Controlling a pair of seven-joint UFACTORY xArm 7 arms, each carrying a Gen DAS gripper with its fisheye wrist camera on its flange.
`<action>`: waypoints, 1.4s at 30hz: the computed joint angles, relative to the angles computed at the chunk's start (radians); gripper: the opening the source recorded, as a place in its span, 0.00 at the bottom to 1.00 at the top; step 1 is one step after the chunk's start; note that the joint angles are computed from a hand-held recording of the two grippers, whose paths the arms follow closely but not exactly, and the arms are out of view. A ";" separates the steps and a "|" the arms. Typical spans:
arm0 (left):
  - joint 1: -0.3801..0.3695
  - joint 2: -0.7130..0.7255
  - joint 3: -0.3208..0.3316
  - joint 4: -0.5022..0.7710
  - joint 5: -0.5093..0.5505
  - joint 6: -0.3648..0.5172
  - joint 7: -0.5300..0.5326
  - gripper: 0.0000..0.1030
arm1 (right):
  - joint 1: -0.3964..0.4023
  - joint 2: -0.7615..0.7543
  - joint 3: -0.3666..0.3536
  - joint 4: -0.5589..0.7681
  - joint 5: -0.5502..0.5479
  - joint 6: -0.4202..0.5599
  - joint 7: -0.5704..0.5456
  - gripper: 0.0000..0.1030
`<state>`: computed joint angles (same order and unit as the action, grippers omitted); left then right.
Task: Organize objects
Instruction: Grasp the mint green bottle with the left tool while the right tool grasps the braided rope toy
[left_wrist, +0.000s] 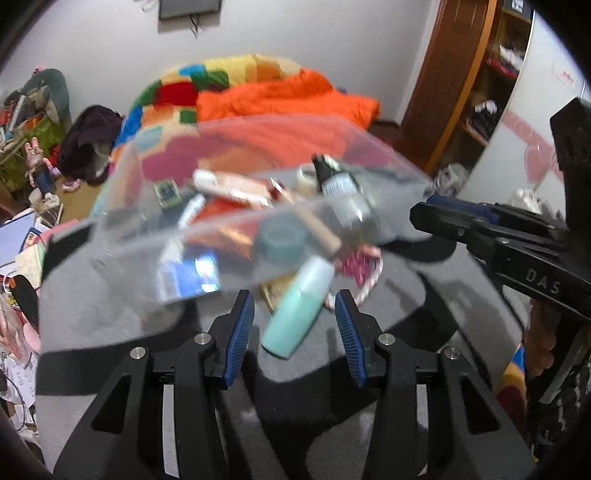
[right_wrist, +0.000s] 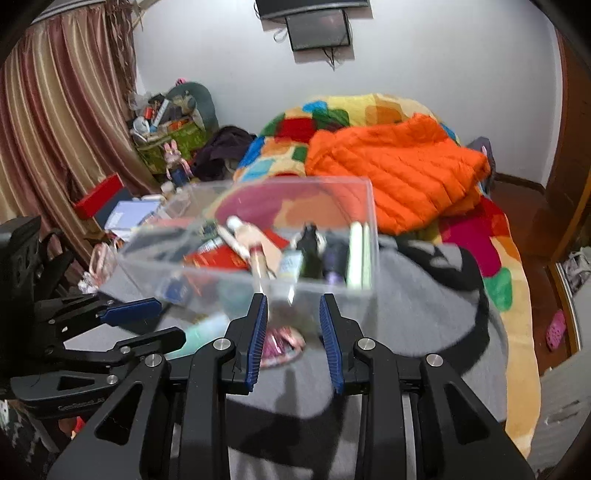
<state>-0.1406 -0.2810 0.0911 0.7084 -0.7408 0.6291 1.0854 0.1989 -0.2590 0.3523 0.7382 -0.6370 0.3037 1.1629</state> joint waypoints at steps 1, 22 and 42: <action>0.001 0.011 -0.011 -0.003 0.020 -0.009 -0.011 0.44 | 0.006 0.008 -0.008 -0.010 0.017 -0.006 -0.004 0.26; -0.004 0.010 -0.012 -0.052 0.001 -0.071 0.029 0.23 | 0.092 0.150 -0.100 0.020 0.018 -0.047 -0.043 0.10; 0.021 -0.110 0.070 -0.052 -0.044 -0.004 0.021 0.23 | -0.065 -0.119 0.055 -0.085 0.150 -0.118 -0.079 0.09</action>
<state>-0.1196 -0.3912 0.1614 0.6567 -0.7848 0.6252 1.1066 0.1338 -0.3781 0.4071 0.6529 -0.4874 0.1854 1.0840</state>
